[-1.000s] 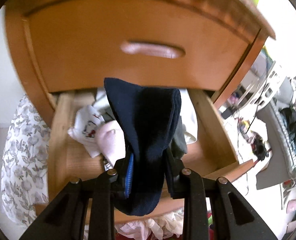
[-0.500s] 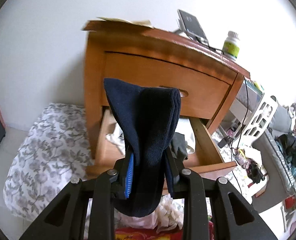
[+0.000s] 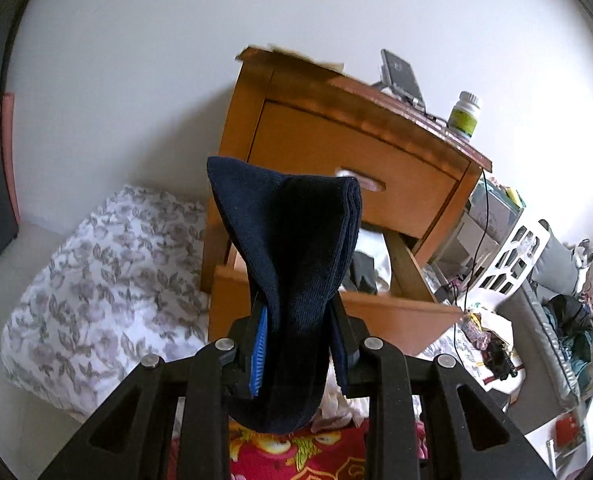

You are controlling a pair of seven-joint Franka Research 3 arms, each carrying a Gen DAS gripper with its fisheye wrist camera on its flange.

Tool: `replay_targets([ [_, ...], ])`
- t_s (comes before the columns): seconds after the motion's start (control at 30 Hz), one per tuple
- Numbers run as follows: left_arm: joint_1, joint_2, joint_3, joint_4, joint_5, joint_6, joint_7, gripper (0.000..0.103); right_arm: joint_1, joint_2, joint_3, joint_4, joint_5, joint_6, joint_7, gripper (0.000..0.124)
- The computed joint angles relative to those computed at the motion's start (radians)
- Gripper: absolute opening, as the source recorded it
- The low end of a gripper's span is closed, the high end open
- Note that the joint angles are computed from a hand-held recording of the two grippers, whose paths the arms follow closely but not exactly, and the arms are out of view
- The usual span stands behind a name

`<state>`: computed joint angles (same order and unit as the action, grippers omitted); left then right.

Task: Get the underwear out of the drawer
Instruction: 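Lift the navy sock up out of the drawer with the left tool, then lower the navy sock onto the bedspread beside the cream garment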

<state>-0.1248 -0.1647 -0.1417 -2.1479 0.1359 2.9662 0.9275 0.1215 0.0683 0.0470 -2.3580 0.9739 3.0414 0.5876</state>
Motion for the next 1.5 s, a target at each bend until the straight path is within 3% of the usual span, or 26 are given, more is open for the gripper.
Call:
replay_targets([
  [0.3,-0.023,0.019,0.003,-0.048,-0.042,-0.021,0.018,0.029,0.006,-0.002,-0.008,-0.016,-0.094,0.007,0.085,0.103],
  [0.57,-0.056,0.079,0.008,-0.036,-0.184,-0.062,0.147,0.029,0.005,-0.002,-0.01,-0.026,-0.169,0.01,0.147,0.103],
  [0.9,-0.05,0.161,-0.031,0.018,-0.283,-0.12,0.259,0.029,-0.004,0.003,-0.005,-0.027,-0.212,0.006,0.185,0.103],
  [1.17,-0.036,0.236,-0.058,0.084,-0.252,-0.169,0.279,0.03,-0.011,0.004,0.0,-0.022,-0.17,-0.002,0.152,0.103],
  [1.5,-0.024,0.352,-0.086,0.21,-0.237,-0.287,0.316,0.03,-0.013,0.008,-0.002,-0.015,-0.138,-0.018,0.128,0.103],
])
